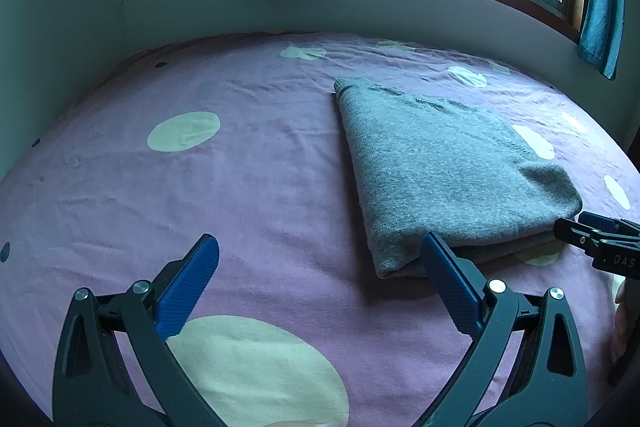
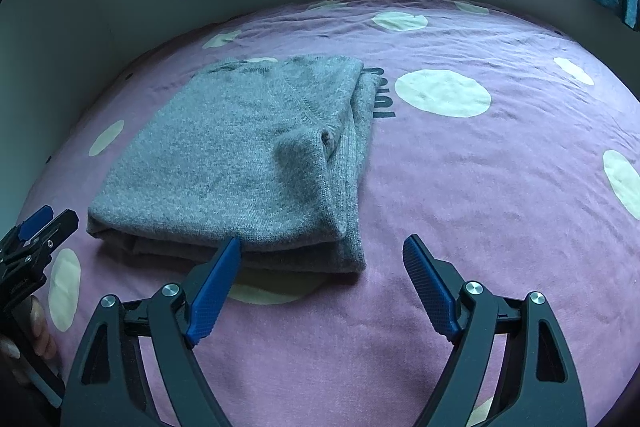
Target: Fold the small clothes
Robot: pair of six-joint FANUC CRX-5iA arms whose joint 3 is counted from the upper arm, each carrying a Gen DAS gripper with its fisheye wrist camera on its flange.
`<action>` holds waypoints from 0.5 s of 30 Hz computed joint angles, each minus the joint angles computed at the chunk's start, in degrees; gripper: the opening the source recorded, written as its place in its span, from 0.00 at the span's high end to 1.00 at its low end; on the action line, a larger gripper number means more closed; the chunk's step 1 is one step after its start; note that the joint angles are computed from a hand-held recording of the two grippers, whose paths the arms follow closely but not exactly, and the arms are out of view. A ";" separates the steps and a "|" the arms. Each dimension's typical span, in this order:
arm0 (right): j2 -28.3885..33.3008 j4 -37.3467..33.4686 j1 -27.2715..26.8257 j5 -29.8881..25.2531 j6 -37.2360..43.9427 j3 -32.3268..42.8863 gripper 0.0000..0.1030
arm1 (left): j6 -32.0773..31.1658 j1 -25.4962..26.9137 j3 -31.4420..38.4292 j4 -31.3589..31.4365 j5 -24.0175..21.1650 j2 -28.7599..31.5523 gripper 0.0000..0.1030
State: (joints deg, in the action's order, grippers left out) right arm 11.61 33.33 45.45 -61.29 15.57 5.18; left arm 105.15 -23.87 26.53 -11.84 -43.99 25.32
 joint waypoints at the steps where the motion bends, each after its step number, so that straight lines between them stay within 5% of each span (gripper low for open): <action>1: 0.00 0.00 0.00 0.00 0.00 0.00 0.21 | -0.14 0.00 0.00 0.11 0.03 0.03 0.03; 15: 0.73 -1.27 -0.07 -0.85 1.59 1.01 0.20 | -0.61 -0.06 -0.20 0.47 -0.23 -0.01 0.03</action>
State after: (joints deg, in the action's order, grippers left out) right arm 12.34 32.05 45.38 -62.15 17.16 6.20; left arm 104.55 -23.93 26.33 -11.37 -44.22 25.31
